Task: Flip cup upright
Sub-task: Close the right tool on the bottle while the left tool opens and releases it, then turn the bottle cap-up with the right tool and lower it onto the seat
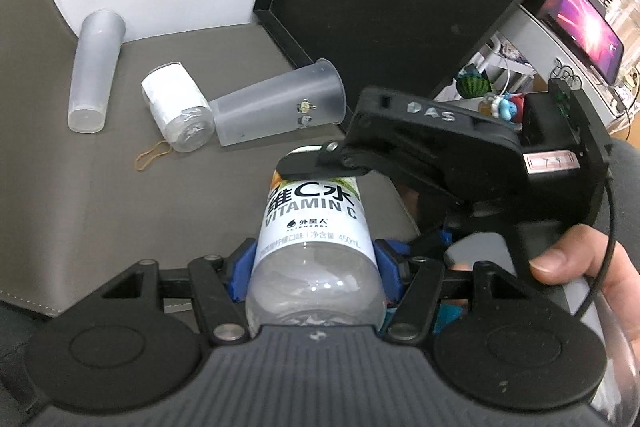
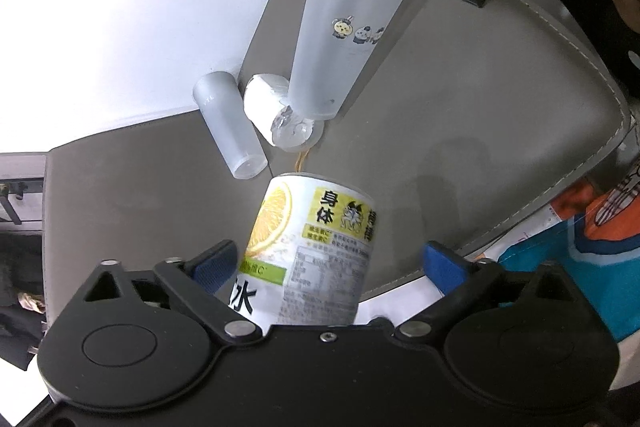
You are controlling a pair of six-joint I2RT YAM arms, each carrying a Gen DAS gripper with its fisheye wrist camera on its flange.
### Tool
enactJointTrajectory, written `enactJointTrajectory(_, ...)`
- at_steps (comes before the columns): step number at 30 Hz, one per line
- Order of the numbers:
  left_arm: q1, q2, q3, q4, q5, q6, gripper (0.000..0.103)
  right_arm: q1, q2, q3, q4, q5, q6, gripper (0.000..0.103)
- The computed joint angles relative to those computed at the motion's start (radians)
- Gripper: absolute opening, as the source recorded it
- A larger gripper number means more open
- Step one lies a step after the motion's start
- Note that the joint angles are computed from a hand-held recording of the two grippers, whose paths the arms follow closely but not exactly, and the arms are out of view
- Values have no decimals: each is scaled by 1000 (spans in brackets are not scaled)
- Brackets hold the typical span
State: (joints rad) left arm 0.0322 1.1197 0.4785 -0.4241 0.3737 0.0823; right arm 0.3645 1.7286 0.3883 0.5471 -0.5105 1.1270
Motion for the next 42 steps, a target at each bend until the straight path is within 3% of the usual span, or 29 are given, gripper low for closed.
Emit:
enactJointTrajectory(1, 0, 3, 0, -3, 4, 3, 61, -5, 2, -9, 22, -2, 12, 70)
enactJointTrajectory(9, 22, 39, 14, -35, 26, 12, 61, 18, -70, -31, 19, 66, -57, 63)
enactJointTrajectory(20, 29, 114, 56, -65, 5, -38, 66, 155, -198, -14, -91, 319, -291, 62)
enactJointTrajectory(26, 62, 158, 91, -101, -5, -35, 73, 201, -228, -18, -80, 401, -339, 62)
enactJointTrajectory(33, 137, 190, 114, -124, -36, -12, 73, 254, -256, -16, -92, 537, -371, 61)
enactJointTrajectory(37, 188, 218, 141, -113, -45, -9, 73, 328, -243, 0, -96, 698, -434, 61)
enactJointTrajectory(42, 238, 235, 179, -102, -50, -19, 73, 377, -193, 38, -100, 780, -496, 61)
